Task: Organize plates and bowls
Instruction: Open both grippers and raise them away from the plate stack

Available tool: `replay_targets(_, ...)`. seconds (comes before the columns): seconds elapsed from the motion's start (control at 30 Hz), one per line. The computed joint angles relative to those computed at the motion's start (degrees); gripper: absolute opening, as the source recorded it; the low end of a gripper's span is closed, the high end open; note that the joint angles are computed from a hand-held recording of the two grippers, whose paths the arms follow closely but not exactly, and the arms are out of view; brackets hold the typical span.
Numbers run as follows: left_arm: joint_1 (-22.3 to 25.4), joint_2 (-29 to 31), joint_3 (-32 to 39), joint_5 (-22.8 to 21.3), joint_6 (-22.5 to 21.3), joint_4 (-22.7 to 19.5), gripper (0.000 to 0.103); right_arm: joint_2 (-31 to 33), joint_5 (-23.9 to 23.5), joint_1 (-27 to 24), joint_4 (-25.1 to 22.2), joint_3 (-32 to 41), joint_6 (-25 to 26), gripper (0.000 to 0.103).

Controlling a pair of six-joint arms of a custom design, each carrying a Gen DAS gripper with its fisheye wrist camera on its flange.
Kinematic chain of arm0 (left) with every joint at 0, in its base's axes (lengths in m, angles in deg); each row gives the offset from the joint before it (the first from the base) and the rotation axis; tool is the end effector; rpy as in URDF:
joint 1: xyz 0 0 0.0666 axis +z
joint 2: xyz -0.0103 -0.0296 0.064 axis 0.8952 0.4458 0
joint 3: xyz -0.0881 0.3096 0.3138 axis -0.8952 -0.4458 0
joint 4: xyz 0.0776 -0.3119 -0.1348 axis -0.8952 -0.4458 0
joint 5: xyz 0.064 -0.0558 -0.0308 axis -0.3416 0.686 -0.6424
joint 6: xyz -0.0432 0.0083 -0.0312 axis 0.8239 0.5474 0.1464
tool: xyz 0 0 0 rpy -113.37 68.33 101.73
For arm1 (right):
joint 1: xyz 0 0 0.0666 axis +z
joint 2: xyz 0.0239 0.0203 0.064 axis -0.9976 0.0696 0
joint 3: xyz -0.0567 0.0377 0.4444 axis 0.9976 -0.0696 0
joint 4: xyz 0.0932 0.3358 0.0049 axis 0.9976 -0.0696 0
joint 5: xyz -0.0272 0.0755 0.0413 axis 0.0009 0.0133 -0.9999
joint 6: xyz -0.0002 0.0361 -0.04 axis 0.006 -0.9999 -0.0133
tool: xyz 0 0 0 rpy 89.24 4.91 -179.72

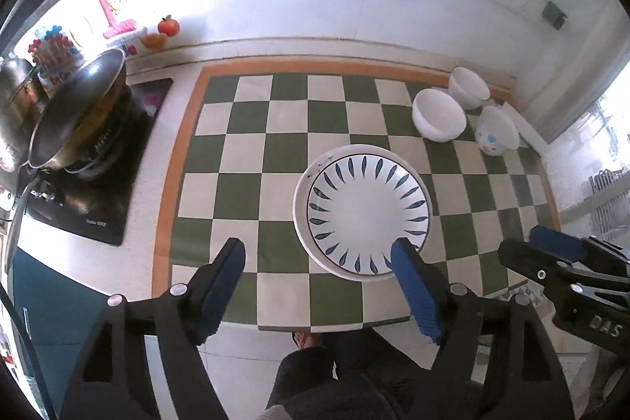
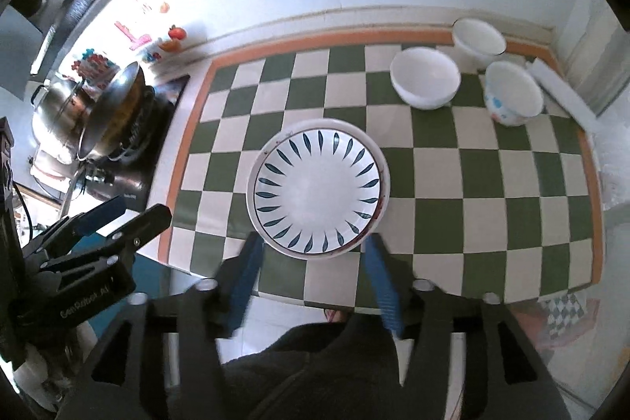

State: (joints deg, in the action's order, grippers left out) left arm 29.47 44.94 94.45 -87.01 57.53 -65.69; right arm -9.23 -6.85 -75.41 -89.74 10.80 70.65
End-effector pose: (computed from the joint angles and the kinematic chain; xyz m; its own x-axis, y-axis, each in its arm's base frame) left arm 0.3089 -0.2034 0.6273 -0.9079 0.0513 -0.4161 0.0914 0.9928 -0.0770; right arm 0.3349 0.0693 0.5946 -0.9504 0.0720 -0.3025 -0.0113 0.9642 0.2651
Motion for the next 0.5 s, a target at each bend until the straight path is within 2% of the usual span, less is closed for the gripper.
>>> replay_targets(0.03,-0.2,-0.5,-0.1,0.2,0.1,0.0,0.085,-0.6,0.4,0.3,-0.3,0.4,-0.3,0.072)
replay_targets(0.1,-0.7,-1.3,-0.2,0.5,0.3,-0.2,0.092,-1.7,1.3,0.8,-0.9,0.9,-1.4,0.082)
replay_targets(0.23,-1.9,-2.2,-0.3,0.1,0.6,-0.7,0.092,-3.3,4.4,2.6,-2.3,1.6,-3.3,0.086)
replay_targets(0.5,-3.0,-3.5,-1.4,0.6,1.5,-0.9,0.092,-5.2,4.3,3.3,-3.3,0.9,-6.0,0.088)
